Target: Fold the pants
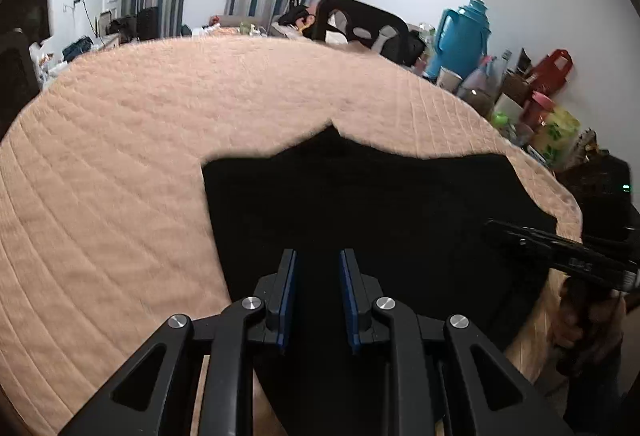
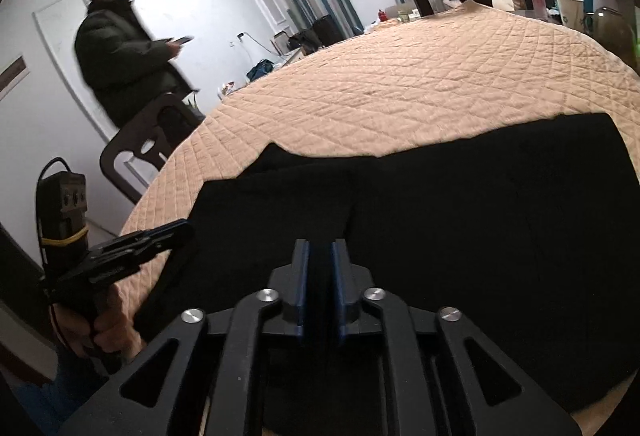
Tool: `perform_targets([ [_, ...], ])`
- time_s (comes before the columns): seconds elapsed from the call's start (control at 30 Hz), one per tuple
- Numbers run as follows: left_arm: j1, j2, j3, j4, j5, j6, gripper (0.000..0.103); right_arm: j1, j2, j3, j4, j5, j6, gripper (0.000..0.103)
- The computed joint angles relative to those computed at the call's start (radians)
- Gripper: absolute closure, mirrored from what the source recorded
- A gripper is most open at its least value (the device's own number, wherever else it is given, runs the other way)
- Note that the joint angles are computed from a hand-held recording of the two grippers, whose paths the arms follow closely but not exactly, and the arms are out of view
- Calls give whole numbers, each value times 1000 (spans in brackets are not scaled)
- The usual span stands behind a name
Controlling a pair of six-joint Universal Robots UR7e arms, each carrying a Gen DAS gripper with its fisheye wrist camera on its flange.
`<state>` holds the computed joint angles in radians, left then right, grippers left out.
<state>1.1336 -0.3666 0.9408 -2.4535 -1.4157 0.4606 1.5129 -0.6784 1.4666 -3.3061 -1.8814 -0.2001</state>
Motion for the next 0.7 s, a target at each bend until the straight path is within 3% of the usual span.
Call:
perform_targets([
  [0.07,-1,-35,82,-80,3,26,79,-10,-3,37,-58,31,-41,88],
  [0.27,-6,-96,198,-144,1,60,79,37,-3,67,-137,-83,-116,88],
  [0.37,-2,-101,215,-168,-15,58,79,43,7,72,-154,-32,-167,88],
  [0.43,1,-104,219,-168,-27,46,79,39,28,43,-91,-64,-161,88],
  [0.7,7,-117,224,-167,-32,42,79,17,-26,121,-86,-16,-75,87],
])
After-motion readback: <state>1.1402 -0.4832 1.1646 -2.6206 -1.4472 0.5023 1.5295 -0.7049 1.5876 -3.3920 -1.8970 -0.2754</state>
